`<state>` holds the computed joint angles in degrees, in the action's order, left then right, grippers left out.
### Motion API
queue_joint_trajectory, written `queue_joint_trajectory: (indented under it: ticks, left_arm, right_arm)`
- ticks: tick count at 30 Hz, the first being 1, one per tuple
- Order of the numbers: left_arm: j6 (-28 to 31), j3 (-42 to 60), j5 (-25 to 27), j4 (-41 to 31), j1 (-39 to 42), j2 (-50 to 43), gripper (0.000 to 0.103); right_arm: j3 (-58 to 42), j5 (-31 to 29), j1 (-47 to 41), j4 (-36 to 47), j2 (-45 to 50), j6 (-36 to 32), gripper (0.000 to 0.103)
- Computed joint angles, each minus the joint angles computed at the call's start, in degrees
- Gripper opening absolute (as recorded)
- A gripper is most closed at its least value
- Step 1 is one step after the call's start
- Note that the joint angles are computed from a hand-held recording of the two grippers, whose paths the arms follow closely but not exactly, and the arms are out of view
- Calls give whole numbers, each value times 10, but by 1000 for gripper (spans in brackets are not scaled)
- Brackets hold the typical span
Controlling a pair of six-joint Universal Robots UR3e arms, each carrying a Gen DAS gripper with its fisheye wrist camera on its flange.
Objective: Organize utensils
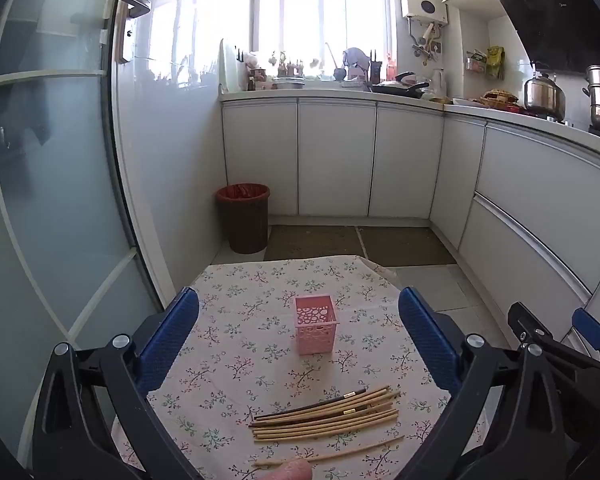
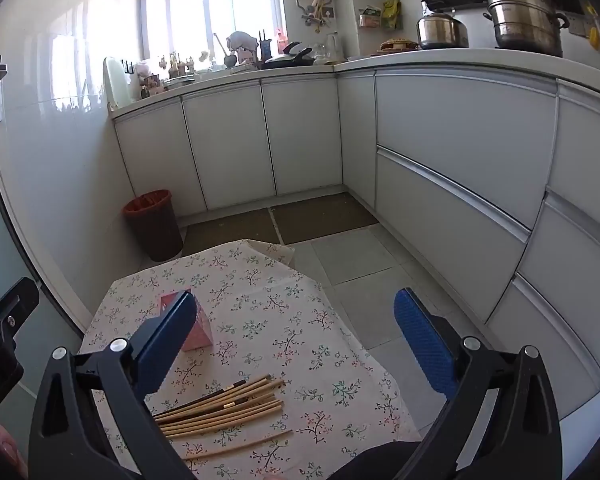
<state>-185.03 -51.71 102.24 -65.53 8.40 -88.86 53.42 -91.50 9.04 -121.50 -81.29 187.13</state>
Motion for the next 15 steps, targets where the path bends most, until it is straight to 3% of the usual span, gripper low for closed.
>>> queue_joint_trajectory:
  ticks: [15]
  left_arm:
    - [-6,21,-30,-54,23,-19,96]
  right_arm:
    - [-12,18,-4,23,11,0,96]
